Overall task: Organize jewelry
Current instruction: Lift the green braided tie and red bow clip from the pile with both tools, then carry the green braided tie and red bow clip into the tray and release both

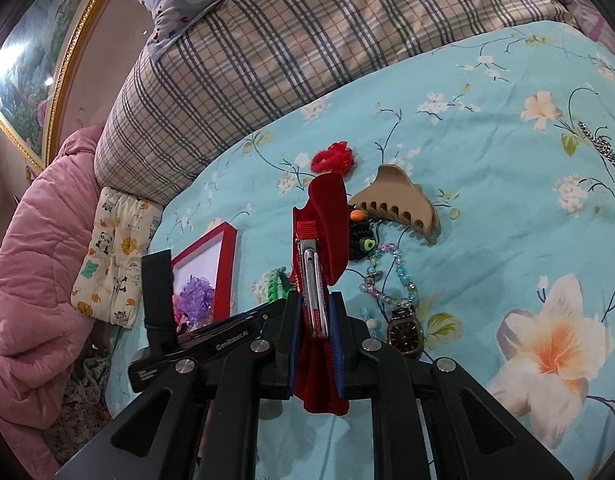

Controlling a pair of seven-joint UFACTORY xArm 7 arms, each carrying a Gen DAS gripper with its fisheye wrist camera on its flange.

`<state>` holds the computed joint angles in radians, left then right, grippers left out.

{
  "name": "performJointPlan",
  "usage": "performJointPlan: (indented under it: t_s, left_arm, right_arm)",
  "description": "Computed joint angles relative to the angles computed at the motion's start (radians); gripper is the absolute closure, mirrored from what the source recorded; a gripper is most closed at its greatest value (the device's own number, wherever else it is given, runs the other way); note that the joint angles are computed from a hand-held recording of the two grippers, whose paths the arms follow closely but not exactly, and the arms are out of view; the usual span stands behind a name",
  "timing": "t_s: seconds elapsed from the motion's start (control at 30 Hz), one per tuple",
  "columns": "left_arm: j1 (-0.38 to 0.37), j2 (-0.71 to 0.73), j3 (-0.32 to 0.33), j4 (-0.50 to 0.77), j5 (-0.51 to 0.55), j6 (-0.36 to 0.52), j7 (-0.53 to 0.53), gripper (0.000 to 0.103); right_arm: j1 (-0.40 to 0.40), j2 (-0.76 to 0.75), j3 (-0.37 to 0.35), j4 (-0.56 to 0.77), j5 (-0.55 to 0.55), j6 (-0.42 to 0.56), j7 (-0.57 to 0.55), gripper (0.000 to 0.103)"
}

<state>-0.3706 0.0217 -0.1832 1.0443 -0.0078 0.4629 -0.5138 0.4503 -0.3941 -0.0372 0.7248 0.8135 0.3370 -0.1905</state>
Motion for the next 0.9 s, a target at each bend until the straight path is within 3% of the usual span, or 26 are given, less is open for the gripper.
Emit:
performJointPlan:
  t_s: [0.4,0.57,0.9]
  left_arm:
    - [0.025,-0.301,0.025,-0.222,-0.095,-0.042,0.067,0.095]
    - [0.065,-0.421,0.025,-0.289,-0.073,-0.008,0.038,0.095]
    - [0.189,-0.672,0.044,-0.434,-0.013,0.086,-0.019,0.095]
  right_arm:
    - [0.048,0.040,0.032,0.050,0.047,0.003,-0.037,0.090]
    - [0.080,0.081,0.051,0.097,0.110,0.022,-0.079,0.090]
    - [0.112,0.227,0.160,0.243,0.239,0.050,-0.181,0.090]
